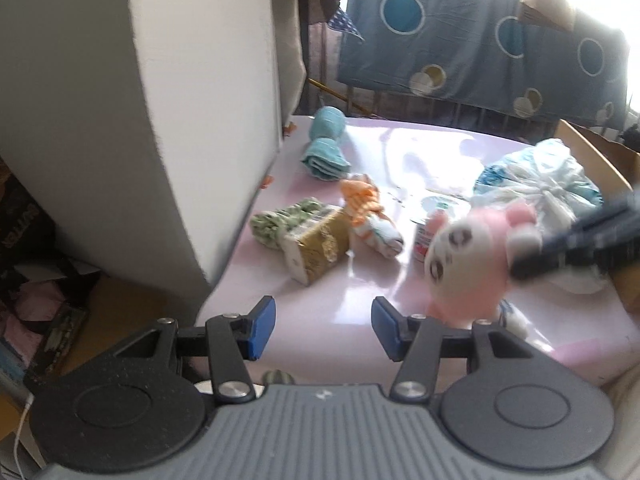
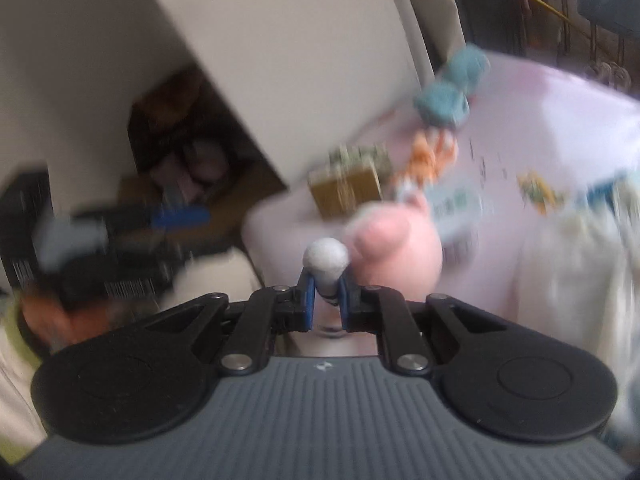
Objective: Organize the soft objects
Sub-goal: 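Lift the pink plush toy with the right tool and lower it onto the table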
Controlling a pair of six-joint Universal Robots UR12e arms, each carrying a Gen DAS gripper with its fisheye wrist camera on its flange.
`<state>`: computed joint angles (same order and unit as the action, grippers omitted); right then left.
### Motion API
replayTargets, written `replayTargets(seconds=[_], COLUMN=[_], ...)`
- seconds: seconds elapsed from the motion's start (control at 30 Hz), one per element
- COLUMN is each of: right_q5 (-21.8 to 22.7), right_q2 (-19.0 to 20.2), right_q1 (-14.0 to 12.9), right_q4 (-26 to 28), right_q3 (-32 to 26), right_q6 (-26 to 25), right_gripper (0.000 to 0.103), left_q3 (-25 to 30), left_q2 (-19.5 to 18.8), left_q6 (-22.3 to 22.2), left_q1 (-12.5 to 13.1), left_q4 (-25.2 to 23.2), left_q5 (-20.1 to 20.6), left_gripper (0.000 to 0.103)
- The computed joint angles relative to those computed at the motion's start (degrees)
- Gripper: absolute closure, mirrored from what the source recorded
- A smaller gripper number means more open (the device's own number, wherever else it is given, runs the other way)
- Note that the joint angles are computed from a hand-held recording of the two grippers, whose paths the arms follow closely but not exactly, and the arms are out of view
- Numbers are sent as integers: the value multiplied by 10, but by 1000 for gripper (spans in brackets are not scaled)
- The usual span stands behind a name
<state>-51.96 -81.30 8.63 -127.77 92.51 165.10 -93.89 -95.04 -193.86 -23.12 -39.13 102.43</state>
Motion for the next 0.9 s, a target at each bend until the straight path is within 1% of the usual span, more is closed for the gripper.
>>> replayTargets(seconds=[0.07,0.17,0.2,0.3,0.4,0.43,0.47,0.5,0.57,0.6,0.63,0.7,0.73,0.77,0.83,0.9], right_q5=[12,31,46,70,80,80,82,85,87,82,79,81,80,77,71,55], right_q2=[-12,-27,-32,-43,-50,-53,-56,-59,-64,-66,-68,-65,-63,-60,-50,-40], right_q1=[-9,-27,-36,-53,-60,-61,-63,-65,-68,-69,-70,-73,-75,-75,-75,-71], right_q4=[-12,-49,-67,-109,-111,-106,-102,-107,-126,-146,-164,-213,-233,-257,-303,-329], right_q3=[24,58,73,101,114,118,122,127,137,143,147,156,158,160,162,158], right_q6=[26,88,113,168,186,191,198,209,231,253,274,325,351,382,435,469], right_gripper=[91,91,91,88,85,82,74,71,60,52,46,43,38,30,26,23], left_q3=[-1,1,3,9,17,20,21,22,25,27,29,33,36,38,43,50], left_q2=[1,1,-1,-8,-16,-18,-20,-21,-23,-25,-27,-31,-33,-34,-38,-44], left_q6=[-3,-8,-9,-3,5,8,9,10,13,15,16,19,20,20,17,12], left_q1=[5,13,14,12,10,11,11,12,13,13,13,14,14,14,16,19], left_q4=[-4,-8,-11,-10,-13,-14,-16,-18,-27,-34,-41,-51,-55,-59,-65,-74], left_q5=[-30,-83,-97,-116,-134,-144,-155,-164,-180,-188,-198,-214,-219,-222,-233,-246], left_gripper=[48,48,48,49,49,49,49,49,49,49,49,48,48,48,44,40])
